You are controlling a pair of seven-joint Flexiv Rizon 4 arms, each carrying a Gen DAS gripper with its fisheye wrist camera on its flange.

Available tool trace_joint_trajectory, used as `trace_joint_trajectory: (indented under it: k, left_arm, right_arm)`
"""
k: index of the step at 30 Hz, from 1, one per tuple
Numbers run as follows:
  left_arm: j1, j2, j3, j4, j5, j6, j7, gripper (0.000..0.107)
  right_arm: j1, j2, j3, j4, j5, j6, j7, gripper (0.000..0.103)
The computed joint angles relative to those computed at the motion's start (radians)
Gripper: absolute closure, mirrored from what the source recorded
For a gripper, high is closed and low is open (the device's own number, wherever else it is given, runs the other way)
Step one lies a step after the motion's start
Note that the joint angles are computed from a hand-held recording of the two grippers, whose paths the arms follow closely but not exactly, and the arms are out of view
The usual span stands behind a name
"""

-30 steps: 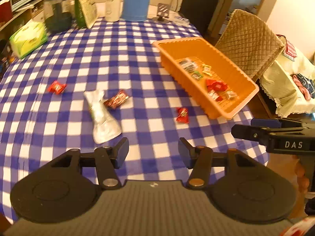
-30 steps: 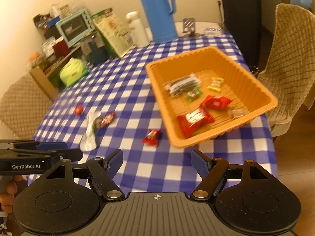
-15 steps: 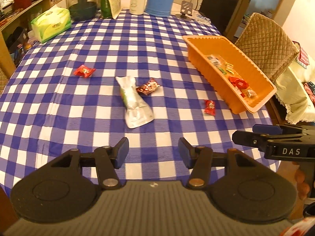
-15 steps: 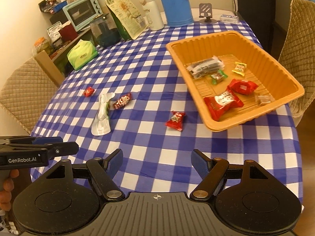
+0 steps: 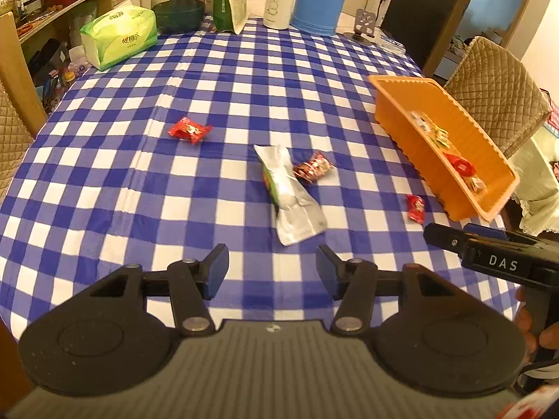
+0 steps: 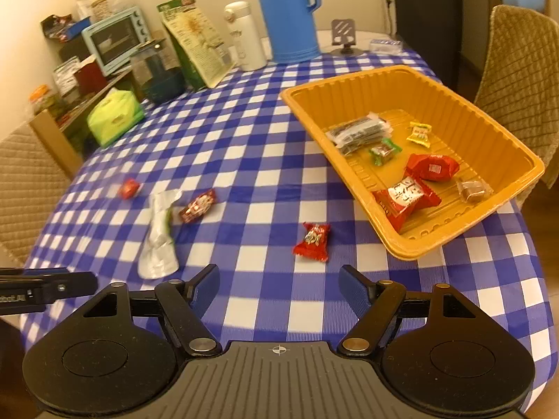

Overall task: Organize snacks
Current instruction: 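Grasp the silver-green wrapped bar with the left gripper while the right gripper grasps a red candy packet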

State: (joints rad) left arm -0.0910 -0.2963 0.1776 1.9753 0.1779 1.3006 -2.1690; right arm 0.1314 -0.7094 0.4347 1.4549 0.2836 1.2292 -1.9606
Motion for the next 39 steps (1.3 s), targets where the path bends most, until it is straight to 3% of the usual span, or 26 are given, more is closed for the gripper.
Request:
trace_joint_trajectory:
  k: [2,10,23,32,39]
  left_arm:
    - [0.015,-0.008,-0.004,-0.002,-0.009,0.008,0.019,0.055]
    - [0.055,-0.050,-0.008,-0.023,-0.060,0.039,0.103,0.055]
    - [0.118,-0.101,-0.055,-0.031,-0.209,0.074,0.312,0.055]
    - [0.135,-0.122,-0.083,-0.034,-0.293,0.098,0.420,0.055]
    - [0.133,-0.130,-0.096,-0.028,-0.338,0.122,0.458,0.055]
  right_arm:
    - [0.029,-0.008,-0.026,0.003,-0.011,0.038,0.026,0.038]
    - [0.144,-0.053,-0.150,0.015,-0.136,0.179,0.201,0.056]
    - [0.324,-0.113,-0.403,0.029,-0.340,0.277,0.521,0.071]
    - [0.313,-0.130,-0.399,0.023,-0.453,0.270,0.625,0.081]
    - [0.230,-0.131,-0.287,0.018,-0.516,0.274,0.617,0.084]
